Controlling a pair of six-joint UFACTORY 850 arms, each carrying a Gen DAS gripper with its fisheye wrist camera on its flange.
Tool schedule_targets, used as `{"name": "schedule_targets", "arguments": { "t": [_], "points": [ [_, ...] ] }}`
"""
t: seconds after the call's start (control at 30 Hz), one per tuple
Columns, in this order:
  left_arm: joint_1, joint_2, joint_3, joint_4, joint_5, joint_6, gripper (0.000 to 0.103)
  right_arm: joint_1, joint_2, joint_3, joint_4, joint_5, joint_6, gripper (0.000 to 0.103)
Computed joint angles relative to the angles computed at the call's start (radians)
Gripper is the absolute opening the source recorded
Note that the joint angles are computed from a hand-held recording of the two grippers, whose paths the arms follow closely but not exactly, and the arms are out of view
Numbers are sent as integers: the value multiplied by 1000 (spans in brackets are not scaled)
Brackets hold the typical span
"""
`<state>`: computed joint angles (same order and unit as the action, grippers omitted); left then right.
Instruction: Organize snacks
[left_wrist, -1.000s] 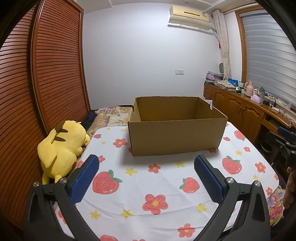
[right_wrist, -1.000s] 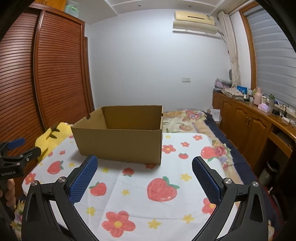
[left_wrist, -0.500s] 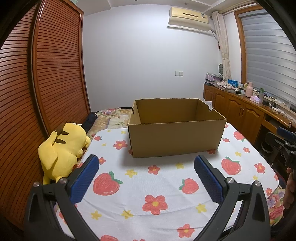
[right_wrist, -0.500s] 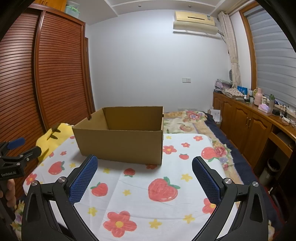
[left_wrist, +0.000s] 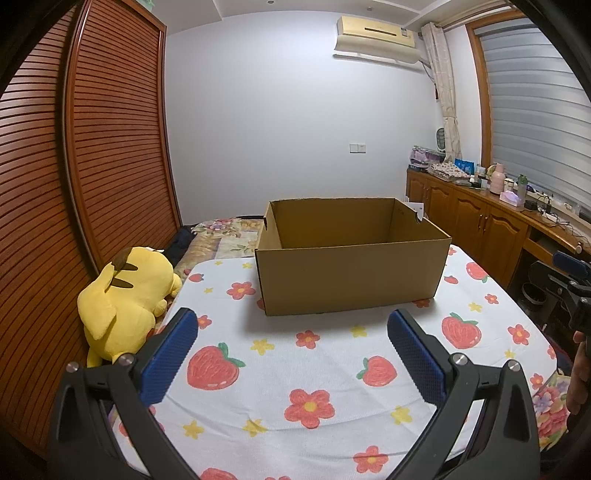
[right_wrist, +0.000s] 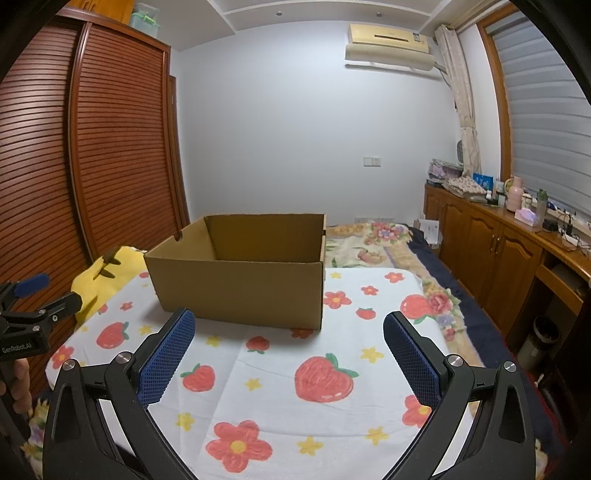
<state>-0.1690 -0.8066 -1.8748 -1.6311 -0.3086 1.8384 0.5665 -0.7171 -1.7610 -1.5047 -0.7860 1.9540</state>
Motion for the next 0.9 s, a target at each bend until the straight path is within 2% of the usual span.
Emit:
{"name": "schedule_targets", "arguments": {
  "t": [0.9],
  "points": [
    [-2, 8, 7, -22, 2, 23, 103, 1, 1, -3, -1, 1, -1, 103]
  ]
}}
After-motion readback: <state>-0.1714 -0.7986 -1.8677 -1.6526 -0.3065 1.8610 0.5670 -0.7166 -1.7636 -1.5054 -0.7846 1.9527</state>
